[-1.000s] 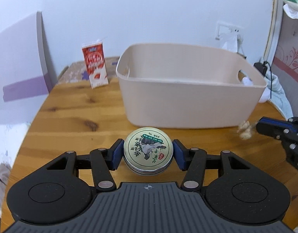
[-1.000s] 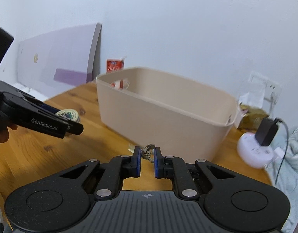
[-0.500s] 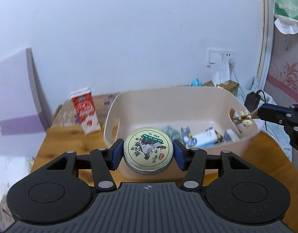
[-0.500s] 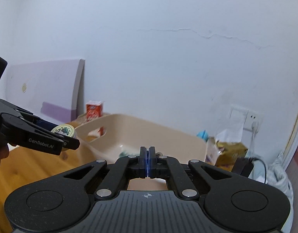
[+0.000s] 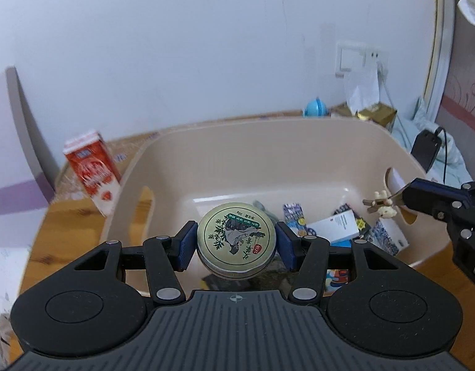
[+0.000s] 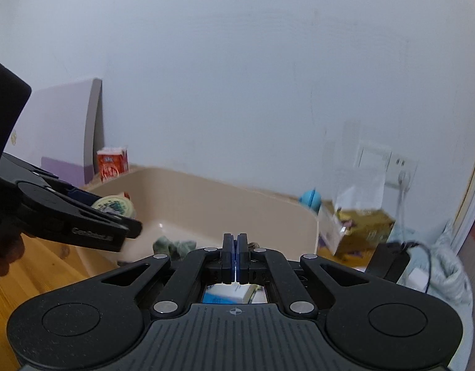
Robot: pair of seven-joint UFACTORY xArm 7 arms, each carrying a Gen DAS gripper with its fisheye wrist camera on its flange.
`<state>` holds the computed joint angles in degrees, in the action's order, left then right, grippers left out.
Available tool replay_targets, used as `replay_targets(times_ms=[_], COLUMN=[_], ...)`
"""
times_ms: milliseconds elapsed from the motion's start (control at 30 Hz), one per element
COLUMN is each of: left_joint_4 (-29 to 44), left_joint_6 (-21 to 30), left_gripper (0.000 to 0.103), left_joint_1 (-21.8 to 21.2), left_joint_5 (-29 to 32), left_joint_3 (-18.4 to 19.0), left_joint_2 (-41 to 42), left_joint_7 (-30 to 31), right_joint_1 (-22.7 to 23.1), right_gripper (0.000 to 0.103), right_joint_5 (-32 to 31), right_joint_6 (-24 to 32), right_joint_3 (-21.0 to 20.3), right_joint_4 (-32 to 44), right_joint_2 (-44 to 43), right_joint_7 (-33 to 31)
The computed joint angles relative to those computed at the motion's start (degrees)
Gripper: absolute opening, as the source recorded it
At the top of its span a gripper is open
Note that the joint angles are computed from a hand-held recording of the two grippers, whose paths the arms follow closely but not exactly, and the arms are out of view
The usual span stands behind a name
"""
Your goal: Organize objects
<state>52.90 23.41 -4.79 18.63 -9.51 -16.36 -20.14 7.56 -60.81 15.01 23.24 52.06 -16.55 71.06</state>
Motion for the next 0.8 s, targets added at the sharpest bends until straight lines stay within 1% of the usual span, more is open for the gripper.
replay_targets(times_ms=[33,100,133,167,200,233,267,300,367,400,433,467,500,567,633,733,800], left_joint_4=[0.49,1.77,2.27,2.3,2.35,2.31,1.92,1.46,1.16,1.18,1.0,0.6,0.28,-0.8,-1.91,-4.05,-5.28], left_joint_6=[0.33,1.95,2.57,2.57,2.74,2.77,2.37,1.9,2.09,2.44,2.75,2.9,3.08,3.43,3.7,3.92,4.3], left_gripper=[0.056,0.056,0.056,0.058,0.061,0.071,0.08,0.083,0.086,0.087,0.087,0.088,0.088,0.088,0.088,0.089,0.089], left_joint_1=[-0.18,-1.2,-1.78,-2.16,-1.99,-1.69,-1.48,-1.24,-0.88,-0.91,-1.01,-1.18,-1.2,-1.09,-1.08,-0.64,-0.53], left_joint_5=[-0.49,-2.72,-4.07,-5.04,-4.63,-3.79,-2.96,-2.11,-0.89,-0.8,-0.83,-1.08,-1.13,-1.02,-1.24,-1.11,-1.37], left_joint_3=[0.11,0.91,1.41,1.78,1.6,1.32,1.09,0.86,0.43,0.41,0.4,0.55,0.51,0.23,0.06,-0.77,-0.98], left_joint_2=[0.97,2.81,3.5,3.78,3.85,3.73,3.28,2.76,1.9,1.58,1.09,0.34,-0.24,-2.01,-3.77,-7.39,-10.0], left_joint_7=[0.12,1.27,2.08,2.51,1.83,0.88,0.05,-0.78,-1.92,-2.03,-2.08,-1.77,-1.68,-1.89,-1.67,-2.12,-1.83], right_joint_1=[-0.06,1.69,1.98,2.58,2.95,3.05,3.37,3.42,2.79,2.38,1.96,1.81,1.87,2.11,2.25,2.61,2.8], right_gripper=[0.002,0.003,0.008,0.019,0.027,0.038,0.046,0.049,0.063,0.066,0.072,0.078,0.08,0.093,0.098,0.102,0.103], right_joint_5=[0.18,4.15,5.03,6.52,7.61,8.12,9.15,9.65,9.2,8.84,8.53,8.72,9.28,10.99,12.88,16.61,19.14], right_joint_6=[-0.04,-0.02,-0.46,-0.71,-0.43,-0.53,-0.68,-0.6,-0.75,-0.61,-0.36,0.2,1.08,2.74,3.44,4.52,5.99], right_joint_3=[-0.01,-1.79,-2.25,-2.85,-3.05,-3.24,-3.55,-3.52,-3.02,-2.6,-2.16,-1.88,-1.65,-1.36,-1.22,-0.85,-0.31], right_joint_4=[0.14,0.3,0.15,-0.01,-0.03,-0.19,-0.52,-0.73,-1.21,-1.46,-1.59,-1.68,-1.82,-2.06,-2.81,-4.28,-4.99], right_joint_2=[0.84,2.49,2.96,3.33,3.65,3.73,3.58,3.28,2.44,1.81,1.26,0.7,0.04,-1.13,-2.59,-5.16,-6.75], right_joint_7=[0.21,-3.43,-3.81,-5.04,-5.7,-5.89,-6.36,-6.44,-5.64,-5.03,-4.54,-4.59,-4.91,-5.78,-6.13,-7.3,-8.25])
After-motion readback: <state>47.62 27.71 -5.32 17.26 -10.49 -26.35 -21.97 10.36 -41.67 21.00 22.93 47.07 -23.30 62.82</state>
